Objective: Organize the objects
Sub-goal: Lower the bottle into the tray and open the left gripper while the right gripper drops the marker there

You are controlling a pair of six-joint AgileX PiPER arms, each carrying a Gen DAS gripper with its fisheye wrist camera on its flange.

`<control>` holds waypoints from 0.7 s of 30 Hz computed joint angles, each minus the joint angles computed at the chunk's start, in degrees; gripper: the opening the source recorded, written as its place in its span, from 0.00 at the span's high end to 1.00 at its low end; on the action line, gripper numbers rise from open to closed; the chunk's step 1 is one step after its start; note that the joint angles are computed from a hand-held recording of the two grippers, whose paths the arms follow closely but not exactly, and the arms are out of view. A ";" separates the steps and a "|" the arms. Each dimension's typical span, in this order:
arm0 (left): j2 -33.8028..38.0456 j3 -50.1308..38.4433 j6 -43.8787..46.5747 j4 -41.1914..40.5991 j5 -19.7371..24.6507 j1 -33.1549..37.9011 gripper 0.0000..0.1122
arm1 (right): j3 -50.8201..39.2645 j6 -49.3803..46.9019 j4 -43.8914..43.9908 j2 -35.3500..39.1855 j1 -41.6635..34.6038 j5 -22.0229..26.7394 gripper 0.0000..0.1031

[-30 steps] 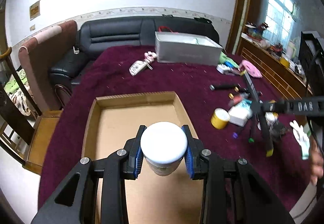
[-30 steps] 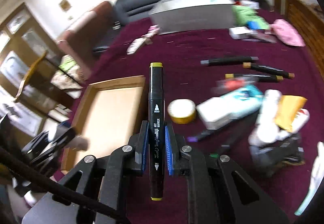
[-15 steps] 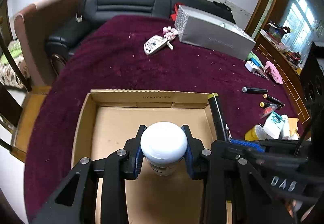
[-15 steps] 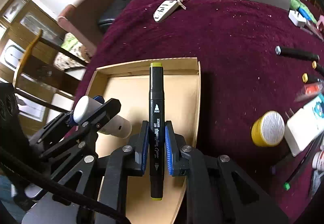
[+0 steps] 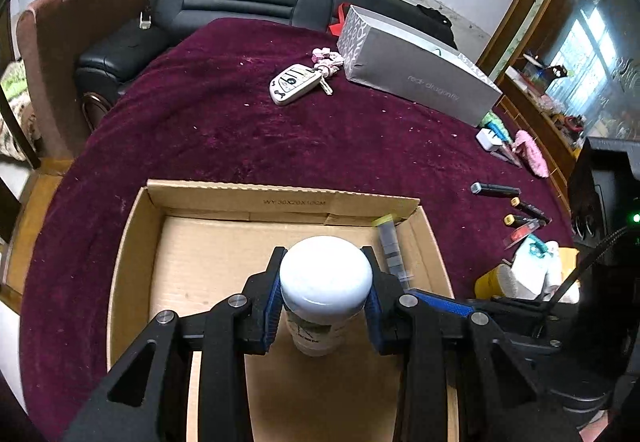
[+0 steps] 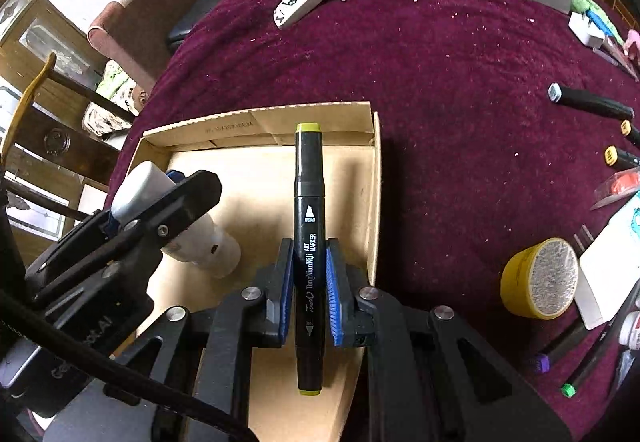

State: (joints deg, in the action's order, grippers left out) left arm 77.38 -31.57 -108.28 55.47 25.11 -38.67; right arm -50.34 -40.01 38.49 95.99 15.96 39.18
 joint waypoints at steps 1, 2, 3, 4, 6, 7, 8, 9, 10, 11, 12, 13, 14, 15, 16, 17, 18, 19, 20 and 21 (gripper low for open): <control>-0.16 0.29 -0.13 -0.06 -1.15 0.87 0.72 | 0.29 -0.21 0.36 -0.25 -0.11 -0.17 0.87; -0.15 0.48 -0.57 0.06 -2.34 1.78 0.72 | 0.61 -0.54 0.89 -0.69 -0.36 -0.03 0.87; -0.30 0.82 -1.45 0.60 -3.18 2.41 0.72 | 0.85 -1.52 2.01 -0.97 -0.82 -0.01 0.86; -0.18 0.76 -2.21 1.09 -3.22 2.40 0.72 | 0.95 -2.01 2.41 -1.30 -1.14 0.00 0.86; -0.10 0.69 -3.46 2.02 -3.49 2.53 0.72 | 1.40 -3.03 3.00 -2.43 -1.61 -0.37 0.86; 0.08 0.44 -3.13 1.70 -3.66 2.81 0.72 | 1.49 -3.16 2.97 -3.05 -1.65 -0.65 0.86; 0.39 -0.02 -2.22 0.83 -3.60 3.14 0.72 | 1.76 -3.40 2.89 -3.87 -1.92 -0.92 0.86; 0.89 -0.76 -1.03 -0.11 -3.44 3.51 0.72 | 2.03 -3.69 2.91 -4.88 -2.42 -0.95 0.86; 1.12 -1.19 0.13 -0.97 -3.49 3.98 0.71 | 2.30 -4.22 3.20 -5.93 -3.23 -0.49 0.86; 1.53 -1.88 1.90 -2.43 -3.51 4.53 0.71 | 2.39 -4.85 3.58 -6.44 -3.89 0.01 0.86; 1.70 -2.25 3.13 -3.46 -3.68 5.00 0.71 | 2.80 -6.12 4.29 -7.52 -5.08 0.91 0.85; 1.77 -2.77 4.79 -4.95 -3.58 5.42 0.71 | 3.53 -7.36 4.86 -8.73 -6.15 1.46 0.83; 1.68 -3.51 6.55 -6.38 -2.73 5.62 0.71 | 4.25 -8.40 5.33 -9.86 -6.96 1.60 0.80; 1.39 -3.88 6.87 -6.56 -1.67 5.38 0.71 | 5.11 -9.63 5.67 -11.31 -8.21 1.97 0.80; 0.91 -4.33 6.80 -6.21 -0.23 4.97 0.71 | 5.76 -10.69 5.89 -12.42 -9.32 2.39 0.79; 0.35 -4.92 6.98 -5.97 1.43 4.42 0.71 | 6.38 -11.79 6.16 -13.37 -10.48 2.90 0.79; -0.04 -5.52 7.32 -6.03 3.07 3.80 0.70 | 7.02 -13.12 6.68 -14.22 -11.86 3.60 0.79; -0.50 -5.94 7.60 -6.05 4.44 3.31 0.70 | 7.54 -14.18 7.15 -14.74 -12.93 4.13 0.79; -0.98 -6.23 7.59 -5.88 5.69 2.77 0.70 | 7.87 -15.24 7.56 -15.16 -14.29 4.99 0.79; -1.44 -6.40 7.72 -5.97 6.61 2.31 0.70 | 8.20 -16.34 8.04 -15.49 -15.75 5.99 0.79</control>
